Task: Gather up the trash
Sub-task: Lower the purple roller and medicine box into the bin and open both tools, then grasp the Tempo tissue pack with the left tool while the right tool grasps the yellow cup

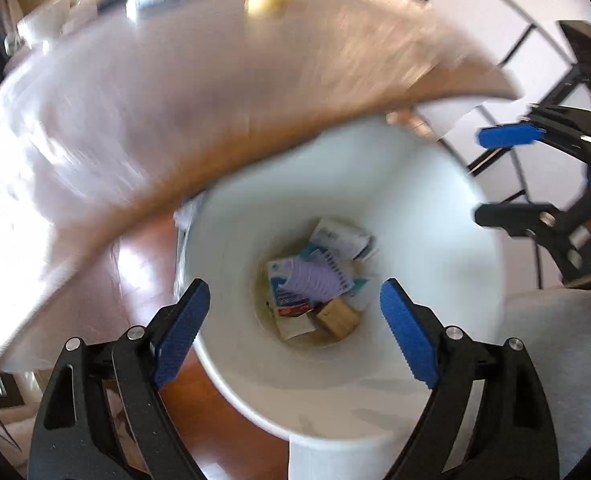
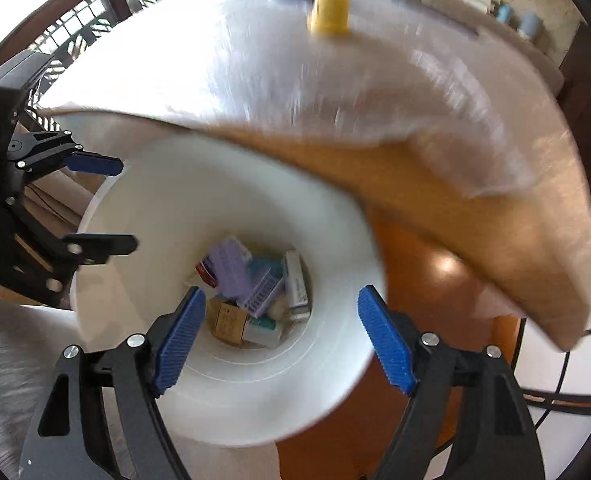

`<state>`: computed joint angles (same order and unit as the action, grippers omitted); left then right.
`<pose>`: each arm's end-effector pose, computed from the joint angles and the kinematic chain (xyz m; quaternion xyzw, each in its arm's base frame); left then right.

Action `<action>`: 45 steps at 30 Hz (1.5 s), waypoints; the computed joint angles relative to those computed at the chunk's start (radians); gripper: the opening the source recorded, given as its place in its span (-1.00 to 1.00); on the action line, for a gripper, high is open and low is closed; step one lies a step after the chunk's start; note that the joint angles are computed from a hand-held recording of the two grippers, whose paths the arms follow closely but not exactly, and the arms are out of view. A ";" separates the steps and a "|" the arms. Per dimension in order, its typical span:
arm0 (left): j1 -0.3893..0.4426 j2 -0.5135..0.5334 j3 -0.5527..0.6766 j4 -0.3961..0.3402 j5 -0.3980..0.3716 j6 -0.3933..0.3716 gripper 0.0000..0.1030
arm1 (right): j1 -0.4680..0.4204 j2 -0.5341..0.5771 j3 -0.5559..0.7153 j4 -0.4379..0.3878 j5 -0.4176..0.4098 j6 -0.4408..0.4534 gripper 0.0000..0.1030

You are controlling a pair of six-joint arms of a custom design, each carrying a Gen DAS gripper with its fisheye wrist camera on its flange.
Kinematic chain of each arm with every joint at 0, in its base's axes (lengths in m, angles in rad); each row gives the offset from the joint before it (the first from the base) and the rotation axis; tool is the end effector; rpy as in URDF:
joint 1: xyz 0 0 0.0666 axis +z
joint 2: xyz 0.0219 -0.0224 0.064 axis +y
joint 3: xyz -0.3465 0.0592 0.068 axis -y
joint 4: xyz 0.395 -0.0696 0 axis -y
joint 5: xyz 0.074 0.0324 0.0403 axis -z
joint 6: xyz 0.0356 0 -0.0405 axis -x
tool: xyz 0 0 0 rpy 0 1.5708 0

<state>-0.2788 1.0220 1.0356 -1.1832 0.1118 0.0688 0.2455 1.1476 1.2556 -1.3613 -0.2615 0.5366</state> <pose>0.3225 -0.0969 0.3663 0.1136 0.9719 -0.0883 0.1865 0.3548 0.0980 0.4140 -0.3922 0.8972 0.1046 0.1737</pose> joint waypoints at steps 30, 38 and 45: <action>0.248 0.618 0.614 0.193 -0.014 0.090 0.98 | 0.185 0.371 0.256 0.432 0.156 -0.397 0.49; 0.236 0.641 0.632 0.219 -0.053 0.068 0.97 | 0.193 0.384 0.276 0.435 0.151 -0.393 0.14; 0.231 0.633 0.616 0.245 -0.077 0.062 0.81 | 0.189 0.378 0.269 0.442 0.145 -0.403 -0.14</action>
<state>-0.0481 1.6554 1.6517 -0.9378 0.0345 0.1305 0.4350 1.5258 1.5250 -0.9191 -0.1165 0.1340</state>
